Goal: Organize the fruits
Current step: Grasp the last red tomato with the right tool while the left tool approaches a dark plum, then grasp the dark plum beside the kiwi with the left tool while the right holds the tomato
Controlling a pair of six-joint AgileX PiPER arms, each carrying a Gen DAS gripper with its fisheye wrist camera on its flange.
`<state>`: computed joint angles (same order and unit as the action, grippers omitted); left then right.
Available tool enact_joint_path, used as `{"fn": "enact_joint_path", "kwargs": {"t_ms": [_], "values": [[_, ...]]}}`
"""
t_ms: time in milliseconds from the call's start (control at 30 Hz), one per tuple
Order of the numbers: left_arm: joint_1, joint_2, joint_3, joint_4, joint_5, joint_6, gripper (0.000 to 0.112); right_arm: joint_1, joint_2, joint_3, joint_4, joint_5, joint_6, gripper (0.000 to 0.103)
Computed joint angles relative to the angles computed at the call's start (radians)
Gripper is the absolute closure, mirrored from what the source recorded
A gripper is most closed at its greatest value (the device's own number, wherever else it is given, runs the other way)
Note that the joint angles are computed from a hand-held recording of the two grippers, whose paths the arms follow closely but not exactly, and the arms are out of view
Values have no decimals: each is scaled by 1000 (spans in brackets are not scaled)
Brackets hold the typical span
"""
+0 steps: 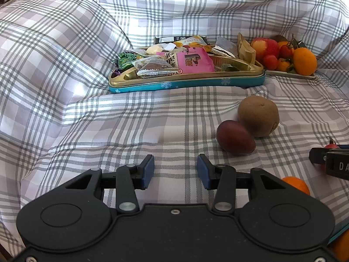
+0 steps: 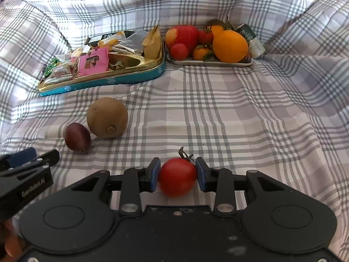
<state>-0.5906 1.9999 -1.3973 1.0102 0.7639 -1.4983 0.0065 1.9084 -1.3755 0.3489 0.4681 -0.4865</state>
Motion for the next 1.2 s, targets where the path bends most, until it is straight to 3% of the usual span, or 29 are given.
{"fn": "enact_joint_path", "kwargs": {"t_ms": [400,600,767,1200], "values": [[4,14,-80,-83,18,139,60,-11,-29,72,86,-76,-96,66],[13,53,-205,-178,58,222,61,-9,-43,101,108,-108,-117,66],[15,101,-329,-230,122,292,61,-12,-49,111,125,-112,-125,66],[9,155,-478,-300,159,407,60,-27,-53,115,172,-97,-153,66]]}}
